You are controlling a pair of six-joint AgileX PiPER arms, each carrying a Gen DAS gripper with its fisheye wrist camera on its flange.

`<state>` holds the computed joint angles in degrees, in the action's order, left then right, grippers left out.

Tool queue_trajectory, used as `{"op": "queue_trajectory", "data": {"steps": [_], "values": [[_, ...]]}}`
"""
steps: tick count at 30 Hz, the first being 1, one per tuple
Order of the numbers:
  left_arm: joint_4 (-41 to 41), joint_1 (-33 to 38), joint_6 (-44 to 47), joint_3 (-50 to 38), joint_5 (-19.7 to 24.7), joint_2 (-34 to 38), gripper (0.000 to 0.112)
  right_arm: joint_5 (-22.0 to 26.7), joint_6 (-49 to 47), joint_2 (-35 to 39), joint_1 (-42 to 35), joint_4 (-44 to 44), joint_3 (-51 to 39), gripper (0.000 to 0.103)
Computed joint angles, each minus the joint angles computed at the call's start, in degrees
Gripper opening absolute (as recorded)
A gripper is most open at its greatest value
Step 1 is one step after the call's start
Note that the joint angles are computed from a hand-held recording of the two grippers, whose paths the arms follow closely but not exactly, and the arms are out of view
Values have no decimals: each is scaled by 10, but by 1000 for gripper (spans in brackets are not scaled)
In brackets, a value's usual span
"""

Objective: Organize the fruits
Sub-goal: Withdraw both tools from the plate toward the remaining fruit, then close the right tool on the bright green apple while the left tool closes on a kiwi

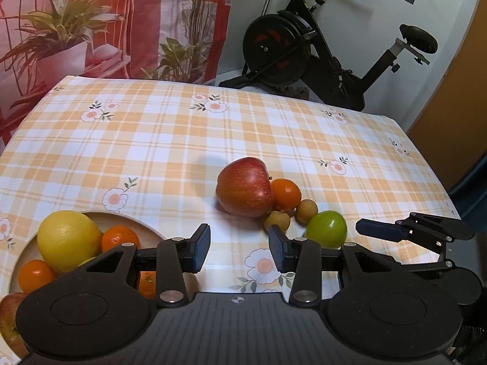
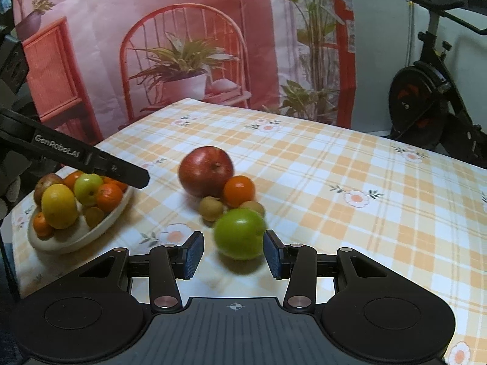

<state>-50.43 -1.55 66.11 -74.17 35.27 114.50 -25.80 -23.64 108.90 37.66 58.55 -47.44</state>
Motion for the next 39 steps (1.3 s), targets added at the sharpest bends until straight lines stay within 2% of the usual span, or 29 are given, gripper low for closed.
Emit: {"op": "queue_trajectory", "data": {"steps": [20,29,35,39], "values": [[24,-16,-34,-36,2,32,45,38,91,55,-44,-124,-48,43],[27,-31,-40,-43,3,46,45,27,170,52,-52,-198,-28,42],[28,-47,-57,-55,0,65,45,11,159,38,-47,-182,-4,42],[34,-68,-66,-54,-22,76,45,-3,162,24,-46,-176,23,42]]}}
